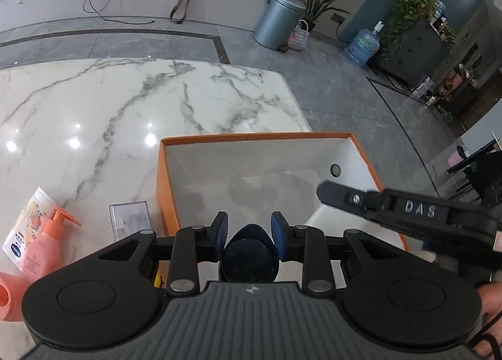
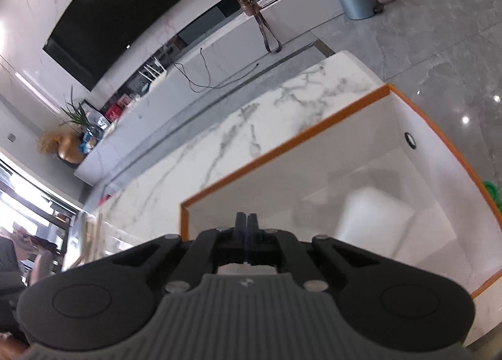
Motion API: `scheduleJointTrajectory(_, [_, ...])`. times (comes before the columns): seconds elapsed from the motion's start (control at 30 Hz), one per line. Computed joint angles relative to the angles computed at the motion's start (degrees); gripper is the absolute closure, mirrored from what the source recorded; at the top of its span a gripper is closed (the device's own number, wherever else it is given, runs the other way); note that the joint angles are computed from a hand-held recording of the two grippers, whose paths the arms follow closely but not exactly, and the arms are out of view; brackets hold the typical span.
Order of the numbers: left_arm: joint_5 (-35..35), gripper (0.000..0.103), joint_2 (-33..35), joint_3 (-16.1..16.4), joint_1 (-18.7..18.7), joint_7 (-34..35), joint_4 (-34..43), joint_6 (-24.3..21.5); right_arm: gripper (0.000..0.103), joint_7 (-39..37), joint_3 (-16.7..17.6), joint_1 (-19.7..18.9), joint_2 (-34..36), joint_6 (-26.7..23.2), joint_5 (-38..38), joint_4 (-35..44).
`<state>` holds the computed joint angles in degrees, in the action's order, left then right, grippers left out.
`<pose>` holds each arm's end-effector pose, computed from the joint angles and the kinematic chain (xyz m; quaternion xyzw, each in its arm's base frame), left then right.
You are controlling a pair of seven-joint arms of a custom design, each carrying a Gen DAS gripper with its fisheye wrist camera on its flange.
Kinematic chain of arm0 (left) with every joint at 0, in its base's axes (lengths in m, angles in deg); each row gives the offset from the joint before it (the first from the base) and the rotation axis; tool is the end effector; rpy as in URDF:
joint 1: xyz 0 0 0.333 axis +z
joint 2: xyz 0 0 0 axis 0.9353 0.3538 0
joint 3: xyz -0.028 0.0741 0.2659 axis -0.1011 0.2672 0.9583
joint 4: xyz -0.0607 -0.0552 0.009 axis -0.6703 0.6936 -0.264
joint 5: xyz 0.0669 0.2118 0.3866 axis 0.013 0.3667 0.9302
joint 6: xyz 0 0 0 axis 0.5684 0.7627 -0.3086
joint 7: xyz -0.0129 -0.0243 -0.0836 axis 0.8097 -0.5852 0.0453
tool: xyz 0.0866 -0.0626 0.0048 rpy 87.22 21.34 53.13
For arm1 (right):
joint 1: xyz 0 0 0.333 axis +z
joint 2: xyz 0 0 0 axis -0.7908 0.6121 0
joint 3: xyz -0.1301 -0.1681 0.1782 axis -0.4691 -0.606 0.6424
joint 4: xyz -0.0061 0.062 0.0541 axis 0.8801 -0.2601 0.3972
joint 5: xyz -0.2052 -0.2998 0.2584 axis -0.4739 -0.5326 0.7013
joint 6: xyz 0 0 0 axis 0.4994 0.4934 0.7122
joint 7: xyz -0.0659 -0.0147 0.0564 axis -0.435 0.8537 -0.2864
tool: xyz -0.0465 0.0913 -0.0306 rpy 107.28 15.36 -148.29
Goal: Organize rigid objects
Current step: 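Lower the shampoo bottle into the orange box while the right gripper drops the white box in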
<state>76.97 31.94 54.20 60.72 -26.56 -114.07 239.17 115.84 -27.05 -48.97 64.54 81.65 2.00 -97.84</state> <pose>0.6594 -0.2549 0.4013 -0.7206 0.6102 -0.3187 0.0824 0.6960 0.0796 0.3912 -0.6428 0.6454 0.0194 0.4121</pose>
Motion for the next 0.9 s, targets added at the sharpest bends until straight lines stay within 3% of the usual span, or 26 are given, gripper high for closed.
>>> scheduleJointTrajectory(0.2, [3.8,0.070,2.0,0.9,-1.3,-0.2,2.2,-2.9,0.103,4.0,-1.7,1.6,0.9,1.8,-10.7,-0.2])
scheduleJointTrajectory(0.4, [10.2,0.070,4.1,2.6,-3.3,-3.6,3.9,-2.8,0.097,13.5,-4.0,3.0,3.8,-0.7,-25.2,2.0])
scheduleJointTrajectory(0.43, [10.6,0.070,4.5,2.5,-3.3,-3.6,4.5,-3.1,0.092,15.1,-4.3,3.2,4.5,-1.6,-27.6,2.7])
scheduleJointTrajectory(0.47, [10.8,0.070,5.1,2.4,-3.2,-3.5,5.2,-3.6,0.074,17.0,-4.8,3.4,5.3,-3.0,-30.2,3.8])
scheduleJointTrajectory(0.53, [10.7,0.071,5.9,2.1,-3.0,-2.9,6.2,-4.4,0.058,19.9,-5.4,3.6,7.0,-4.9,-34.3,5.7])
scheduleJointTrajectory(0.73, [8.6,0.072,6.5,1.3,-1.7,-1.2,6.4,-3.5,0.057,26.6,-5.5,2.7,12.5,-12.4,-38.9,12.8])
scheduleJointTrajectory(0.9, [5.0,0.072,5.6,-0.2,0.1,1.8,5.5,-2.4,0.048,29.6,-5.2,2.3,17.2,-18.2,-40.5,19.4])
